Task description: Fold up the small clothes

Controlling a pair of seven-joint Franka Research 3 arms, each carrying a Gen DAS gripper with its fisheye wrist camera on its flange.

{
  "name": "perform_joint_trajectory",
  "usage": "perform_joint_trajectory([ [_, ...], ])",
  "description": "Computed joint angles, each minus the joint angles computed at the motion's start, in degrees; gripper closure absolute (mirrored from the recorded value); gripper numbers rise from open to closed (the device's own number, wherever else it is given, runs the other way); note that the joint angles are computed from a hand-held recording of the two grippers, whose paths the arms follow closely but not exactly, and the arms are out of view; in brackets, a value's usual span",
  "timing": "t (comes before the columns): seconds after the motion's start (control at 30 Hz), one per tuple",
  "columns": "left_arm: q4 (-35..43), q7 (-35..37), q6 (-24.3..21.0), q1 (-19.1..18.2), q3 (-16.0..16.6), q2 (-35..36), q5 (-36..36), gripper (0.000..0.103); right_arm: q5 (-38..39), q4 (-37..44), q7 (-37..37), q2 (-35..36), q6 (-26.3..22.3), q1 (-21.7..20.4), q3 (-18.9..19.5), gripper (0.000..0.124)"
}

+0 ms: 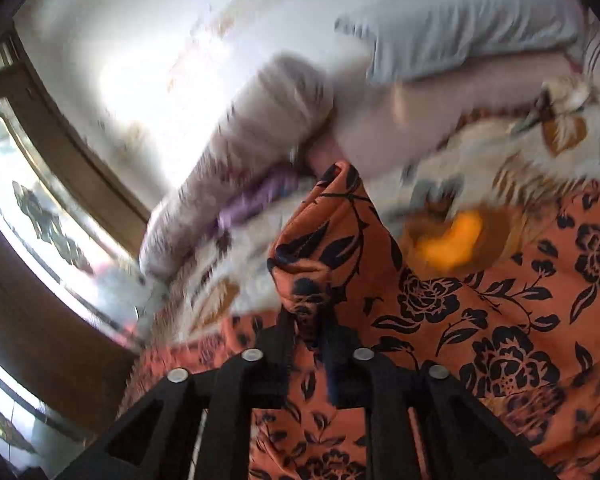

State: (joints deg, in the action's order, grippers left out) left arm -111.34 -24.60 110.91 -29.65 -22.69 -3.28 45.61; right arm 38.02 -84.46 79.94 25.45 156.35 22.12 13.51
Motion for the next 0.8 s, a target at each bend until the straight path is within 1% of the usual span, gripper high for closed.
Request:
perform_joint_trajectory([
  [0.03,-0.51,0.41,0.40,0.13,0.24,-0.36,-0.67,0.000,-2.91,0.97,2.34,1.95,-4.79,1.28,-1.13,0.091],
  [0.07,-0.76,0.67,0.57,0.25,0.32,-0.50,-0.82,0.000,-4.61,1.81,4.02,3.70,-9.52,0.56,-0.64,0.091],
  [0.1,-0.72,0.86,0.56,0.36,0.32,-0.40,-0.66,0.000,-2.41,0.66,3.83,3.67,-12.29,-1.79,1.42,0.091],
  [0.13,-0.42,1.13,0.74,0.51,0.38,-0.04,-0.38,0.000,2.39,-0.84,-0.38,3.09,-11.85,-2.80,1.48,0.091],
  [0.17,0.01,1.46,1.37,0.68,0.55,0.44,-0.15,0.000,5.95,-4.34,-4.45,0.51,-10.23,-3.24,1.08,0.091],
  [0.2,0.58,1.65,2.49,0.89,0.80,1.09,0.28,0.000,8.46,-6.84,-7.65,-1.60,-8.96,-5.63,2.67,0.090],
  [0.23,1.52,2.02,4.05,1.14,1.13,2.11,0.80,0.000,11.95,-8.12,-10.70,-3.31,-9.32,-7.40,2.82,0.081],
  [0.27,2.85,3.00,5.89,1.35,1.53,3.45,1.30,0.000,13.59,-8.30,-11.74,-4.50,-10.13,-8.31,2.00,0.058],
  [0.3,4.63,4.41,7.62,1.46,1.93,5.13,2.02,0.000,16.09,-9.31,-13.12,-6.00,-9.99,-8.27,-0.04,0.050],
  [0.33,6.95,6.02,8.74,1.37,2.31,7.16,2.69,0.000,16.86,-8.31,-13.05,-5.75,-8.68,-9.41,-0.07,0.048],
  [0.37,9.90,8.00,9.38,1.11,2.76,9.63,3.08,0.000,17.87,-6.87,-13.22,-5.33,-8.36,-9.92,-0.95,0.048],
  [0.43,16.60,12.41,10.96,0.16,3.98,15.05,3.60,0.000,20.23,-6.09,-13.17,-5.07,-7.97,-11.63,-2.41,0.048],
  [0.47,19.84,14.95,12.97,-0.20,4.71,17.79,3.73,0.000,21.50,-4.98,-12.13,-4.09,-8.81,-12.88,-3.11,0.048],
  [0.5,23.02,17.53,15.08,-0.43,5.39,20.53,3.48,0.000,23.68,-3.83,-10.69,-2.55,-10.21,-14.34,-3.30,0.048],
  [0.53,26.57,20.10,16.52,-0.61,5.99,23.59,2.67,0.000,25.58,-1.94,-8.92,-0.27,-12.99,-15.99,-3.31,0.048],
  [0.57,30.58,22.78,16.92,-0.74,6.47,26.99,1.09,0.000,24.99,0.29,-5.13,2.39,-17.02,-17.32,-4.05,0.048],
  [0.6,34.87,25.84,16.40,-0.65,6.72,30.61,-1.43,0.000,21.12,2.06,0.62,4.54,-19.69,-17.42,-5.80,0.048],
  [0.63,39.24,28.65,14.91,-0.53,6.84,34.26,-4.37,0.000,21.22,3.01,2.34,5.80,-21.42,-18.98,-5.56,0.056],
  [0.67,43.06,31.31,13.29,-0.41,6.91,37.59,-7.08,0.000,24.45,3.17,0.89,6.30,-23.39,-21.51,-3.98,0.055],
  [0.7,47.31,34.22,10.56,-0.57,7.09,41.01,-9.43,0.000,24.94,3.31,0.49,5.92,-24.24,-22.45,-3.72,0.054],
  [0.73,51.55,36.59,6.90,-1.20,7.63,44.13,-11.05,0.000,24.83,3.52,-1.16,5.30,-24.31,-22.92,-3.67,0.053],
  [0.77,54.05,38.16,4.36,-1.77,8.37,46.00,-12.42,0.001,25.38,4.70,-3.54,5.51,-25.19,-23.63,-3.22,0.053],
  [0.8,54.55,38.53,3.90,-2.03,8.92,46.49,-13.14,0.001,25.92,7.45,-4.90,6.76,-27.34,-24.41,-2.74,0.053],
])
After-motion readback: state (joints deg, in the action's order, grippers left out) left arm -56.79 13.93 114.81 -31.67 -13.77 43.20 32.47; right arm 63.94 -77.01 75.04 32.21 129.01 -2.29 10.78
